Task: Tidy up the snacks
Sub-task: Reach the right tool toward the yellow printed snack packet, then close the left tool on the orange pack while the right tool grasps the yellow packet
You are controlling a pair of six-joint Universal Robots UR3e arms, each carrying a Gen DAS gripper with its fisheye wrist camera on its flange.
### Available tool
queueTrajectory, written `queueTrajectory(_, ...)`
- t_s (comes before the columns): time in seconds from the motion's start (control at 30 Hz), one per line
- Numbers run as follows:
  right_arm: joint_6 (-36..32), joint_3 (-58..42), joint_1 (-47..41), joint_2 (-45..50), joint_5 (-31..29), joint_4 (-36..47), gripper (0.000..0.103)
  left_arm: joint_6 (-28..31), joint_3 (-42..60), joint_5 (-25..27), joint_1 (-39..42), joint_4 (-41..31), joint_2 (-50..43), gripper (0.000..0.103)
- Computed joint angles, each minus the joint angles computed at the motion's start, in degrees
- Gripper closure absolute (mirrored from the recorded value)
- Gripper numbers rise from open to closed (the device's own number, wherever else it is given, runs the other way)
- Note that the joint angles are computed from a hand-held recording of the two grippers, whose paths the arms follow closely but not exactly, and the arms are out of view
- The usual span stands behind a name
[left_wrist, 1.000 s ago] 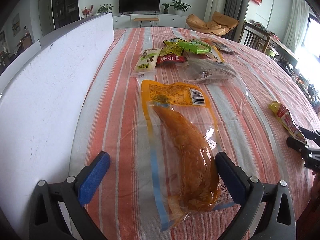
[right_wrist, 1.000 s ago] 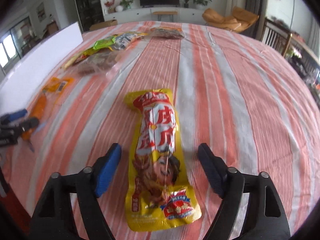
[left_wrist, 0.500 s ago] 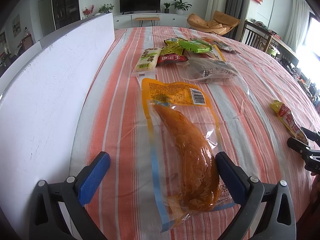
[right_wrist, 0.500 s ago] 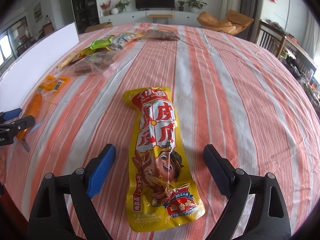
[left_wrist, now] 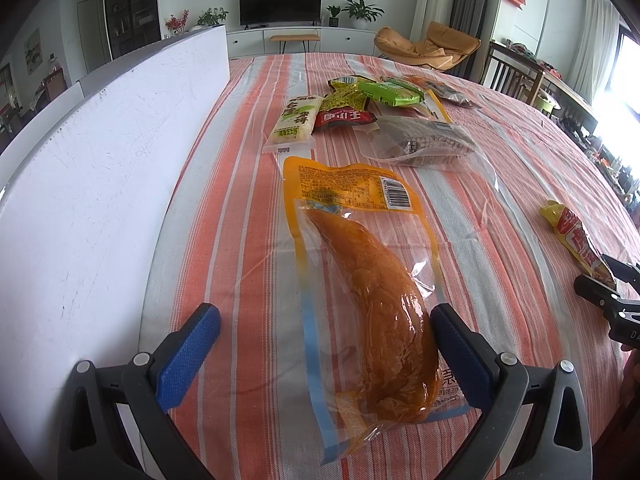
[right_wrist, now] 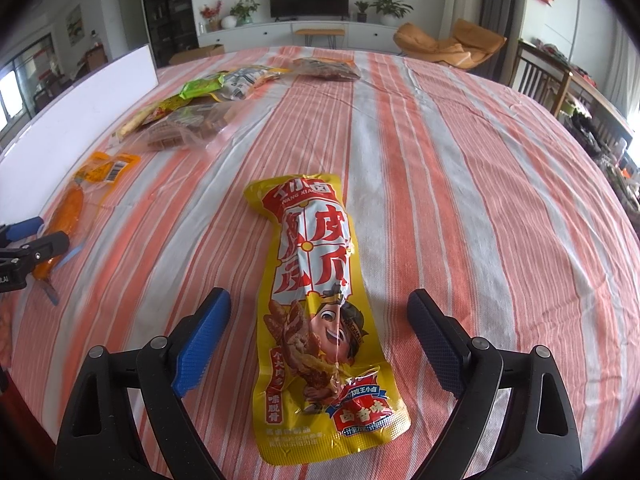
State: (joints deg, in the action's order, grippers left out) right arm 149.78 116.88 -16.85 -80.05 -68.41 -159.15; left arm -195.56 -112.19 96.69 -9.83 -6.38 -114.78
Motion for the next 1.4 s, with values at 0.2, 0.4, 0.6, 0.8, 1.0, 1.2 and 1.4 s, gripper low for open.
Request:
queueTrajectory(0.2, 0.0, 0.0, 0.0, 0.0, 0.0, 0.0, 0.011, 3.6, 2.3, -4.6, 2.4, -8.3, 2.1, 0.000)
queueTrajectory(0.4, 0.1, 0.0, 0.1, 0.1, 0.0, 0.0, 0.011, 6.2, 9.9, -6.7, 3.5, -26.5, 5.4, 0.007)
queueTrajectory(0.6, 0.0, 0.1, 0.0, 0.0, 0.0, 0.0, 0.010, 6.1, 20.7, -1.0, -1.1, -32.6, -0.6, 0.007)
queueTrajectory(0.8, -0.5, 0.2, -0.4, -0.1, 0.9, 0.4, 0.010, 3.4, 23.4, -2.3, -1.3, -33.6, -5.0, 0.000)
queueTrajectory(1.0, -4.0, -1.2, -11.4, -2.3, 19.3, 16.2, 0.011, 8.8, 22.0, -4.3, -3.4, -32.8, -4.2, 0.000)
queueTrajectory(1.2, -4.3, -9.9, -14.6, -0.2, 23.8, 34.1, 0.011, 8.2, 16.2, -3.3, -3.5, -24.6, -1.9, 0.026)
queueTrajectory(1.4, -5.1, -22.1, -2.5, 3.7, 6.1, 37.6, 0.013, 8.7, 14.0, -3.8, -3.4, -22.1, -0.3, 0.048)
